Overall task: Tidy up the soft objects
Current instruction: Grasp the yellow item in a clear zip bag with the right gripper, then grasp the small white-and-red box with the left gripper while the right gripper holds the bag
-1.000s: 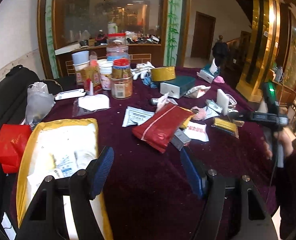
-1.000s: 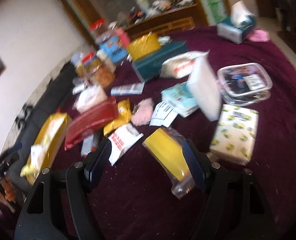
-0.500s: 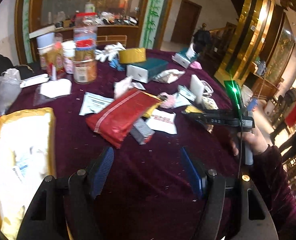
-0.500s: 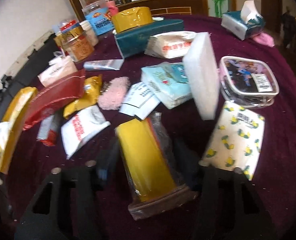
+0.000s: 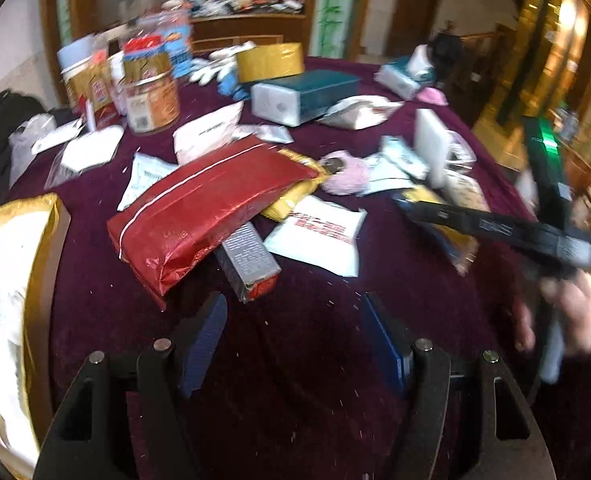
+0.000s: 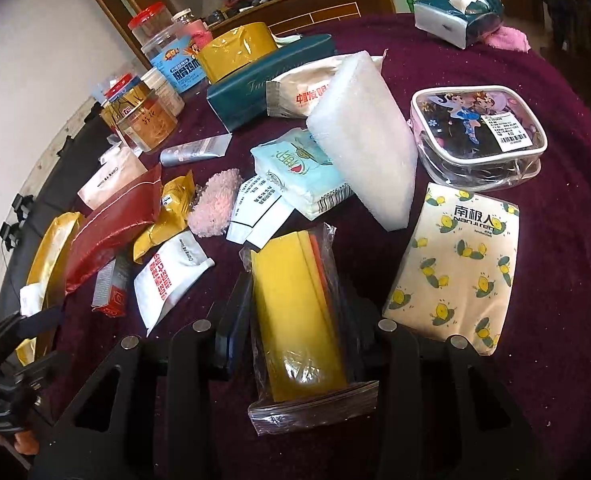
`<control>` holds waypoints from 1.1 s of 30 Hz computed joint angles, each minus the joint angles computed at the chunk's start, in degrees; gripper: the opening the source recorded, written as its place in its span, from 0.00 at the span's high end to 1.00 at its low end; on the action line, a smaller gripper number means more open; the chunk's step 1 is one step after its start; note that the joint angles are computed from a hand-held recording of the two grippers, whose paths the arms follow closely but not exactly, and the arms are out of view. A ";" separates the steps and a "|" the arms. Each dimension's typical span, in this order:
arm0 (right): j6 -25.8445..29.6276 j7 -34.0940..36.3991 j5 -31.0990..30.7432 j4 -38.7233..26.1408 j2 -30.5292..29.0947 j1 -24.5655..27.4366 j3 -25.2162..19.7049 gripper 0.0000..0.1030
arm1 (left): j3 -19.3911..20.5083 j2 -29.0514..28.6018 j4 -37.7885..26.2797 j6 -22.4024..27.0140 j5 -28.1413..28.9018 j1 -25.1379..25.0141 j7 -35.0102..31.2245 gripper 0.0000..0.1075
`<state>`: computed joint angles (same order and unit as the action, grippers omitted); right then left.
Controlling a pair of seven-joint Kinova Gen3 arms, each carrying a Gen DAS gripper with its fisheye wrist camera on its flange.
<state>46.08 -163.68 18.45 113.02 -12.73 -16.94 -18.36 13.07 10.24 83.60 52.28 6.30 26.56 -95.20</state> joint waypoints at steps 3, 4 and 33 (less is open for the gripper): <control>-0.73 0.24 -0.54 0.40 -0.30 0.02 0.39 0.61 | -5.28 1.93 -1.12 -0.59 -2.88 5.16 6.99 0.36; -0.82 0.32 -0.57 0.44 -0.28 0.04 0.33 0.61 | -6.17 2.71 -1.64 -0.70 -4.32 5.99 9.32 0.36; 16.66 -12.44 13.48 -6.76 7.14 -13.75 1.12 0.66 | -0.62 1.33 0.56 5.84 10.60 -10.50 -9.80 0.76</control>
